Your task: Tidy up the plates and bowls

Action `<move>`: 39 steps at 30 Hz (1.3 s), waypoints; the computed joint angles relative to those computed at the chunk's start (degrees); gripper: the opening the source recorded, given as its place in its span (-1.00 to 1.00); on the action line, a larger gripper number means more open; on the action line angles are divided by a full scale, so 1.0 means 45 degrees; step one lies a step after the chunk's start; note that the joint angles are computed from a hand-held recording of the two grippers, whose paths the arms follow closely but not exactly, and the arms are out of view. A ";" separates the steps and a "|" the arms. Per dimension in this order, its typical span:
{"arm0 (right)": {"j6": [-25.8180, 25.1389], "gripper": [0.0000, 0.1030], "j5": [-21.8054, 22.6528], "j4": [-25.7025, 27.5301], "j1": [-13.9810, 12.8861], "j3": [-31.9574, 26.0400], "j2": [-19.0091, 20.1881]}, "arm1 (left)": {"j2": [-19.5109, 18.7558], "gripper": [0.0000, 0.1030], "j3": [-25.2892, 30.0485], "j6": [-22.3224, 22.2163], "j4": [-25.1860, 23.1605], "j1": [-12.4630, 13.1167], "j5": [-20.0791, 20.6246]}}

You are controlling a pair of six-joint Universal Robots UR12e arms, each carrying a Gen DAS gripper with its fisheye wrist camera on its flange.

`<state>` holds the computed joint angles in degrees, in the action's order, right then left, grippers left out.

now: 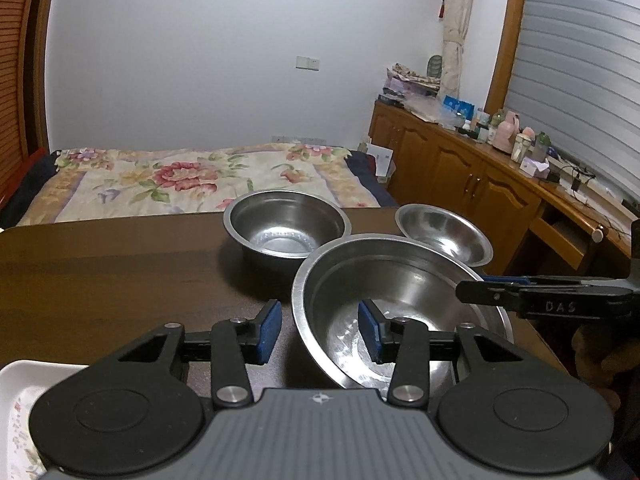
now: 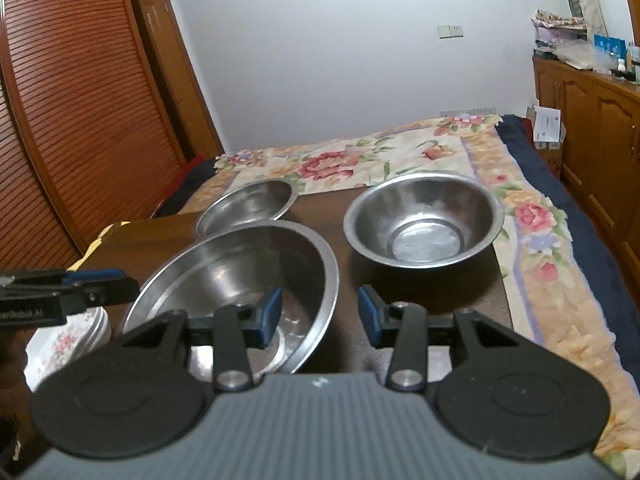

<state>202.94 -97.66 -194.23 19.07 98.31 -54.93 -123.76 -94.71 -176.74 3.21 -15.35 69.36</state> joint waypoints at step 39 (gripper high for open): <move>0.1939 -0.61 -0.2002 0.0282 0.0955 0.0208 -0.0168 | 0.0646 -0.61 -0.1184 0.0286 0.0336 0.0378 -0.1238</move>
<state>211.67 -106.67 -192.96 23.37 99.25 -55.69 -120.86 -100.03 -175.45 4.72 -13.65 63.79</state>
